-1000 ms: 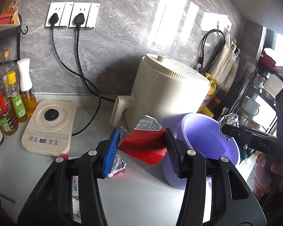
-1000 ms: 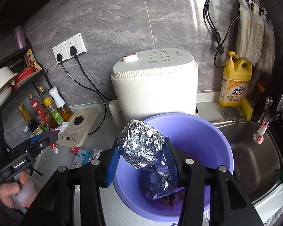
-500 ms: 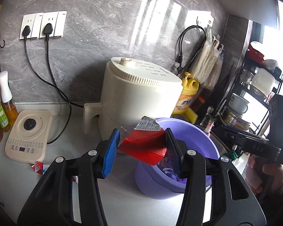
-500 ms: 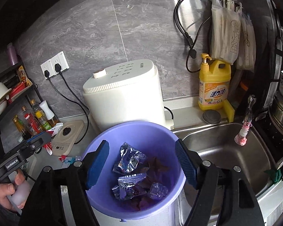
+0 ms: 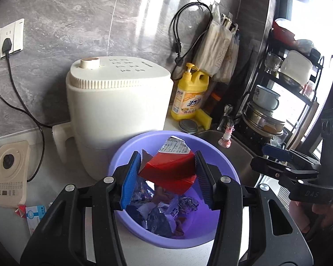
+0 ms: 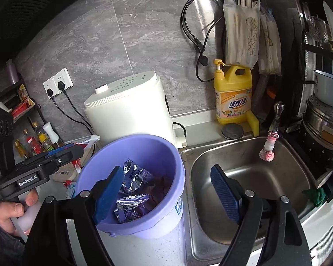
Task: Collect trash
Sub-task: 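Open both tools over the bucket to drop the foil ball and red paper, then move both tools back from the bucket to the white tissue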
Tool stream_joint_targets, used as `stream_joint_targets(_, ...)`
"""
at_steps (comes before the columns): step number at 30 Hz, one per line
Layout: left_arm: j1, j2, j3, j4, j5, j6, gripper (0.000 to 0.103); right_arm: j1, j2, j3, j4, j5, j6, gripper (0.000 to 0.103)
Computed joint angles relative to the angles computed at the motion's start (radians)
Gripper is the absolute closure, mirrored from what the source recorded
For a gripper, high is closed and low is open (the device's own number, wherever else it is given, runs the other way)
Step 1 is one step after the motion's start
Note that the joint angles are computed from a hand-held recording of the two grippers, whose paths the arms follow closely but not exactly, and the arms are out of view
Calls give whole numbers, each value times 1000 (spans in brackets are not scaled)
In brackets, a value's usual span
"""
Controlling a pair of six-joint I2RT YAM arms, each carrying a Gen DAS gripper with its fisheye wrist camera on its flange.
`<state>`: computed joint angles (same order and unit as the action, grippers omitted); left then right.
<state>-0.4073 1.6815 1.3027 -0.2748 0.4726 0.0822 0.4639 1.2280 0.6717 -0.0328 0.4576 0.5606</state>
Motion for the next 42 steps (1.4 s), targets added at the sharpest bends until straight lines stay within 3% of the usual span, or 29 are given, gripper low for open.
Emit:
stream_joint_targets(3,-15,0,-3,8,11,-20,50,-18,0,12,-30,-10,-17,24)
stream_joint_targets(5,-9,-8,-19,26,41,-29,26,-23,-4,22,-43,-7,-27,23)
stream_joint_targets(6,-1,-19,-38,46,54,-31,21,-23,-6,25,-46,-4,-26,22)
stream_joint_targets(17,130,-92,-116,50,33,-24,6,30,97,102,-34,-28,-13,16)
stream_joint_targets(22,206,-123,-136,11,39,14,6,84,176,165,-20,-8,3,8)
stream_joint_targets(42,588,-112,-99,-144,164,218,6,286,541,538,-41,31,52,8)
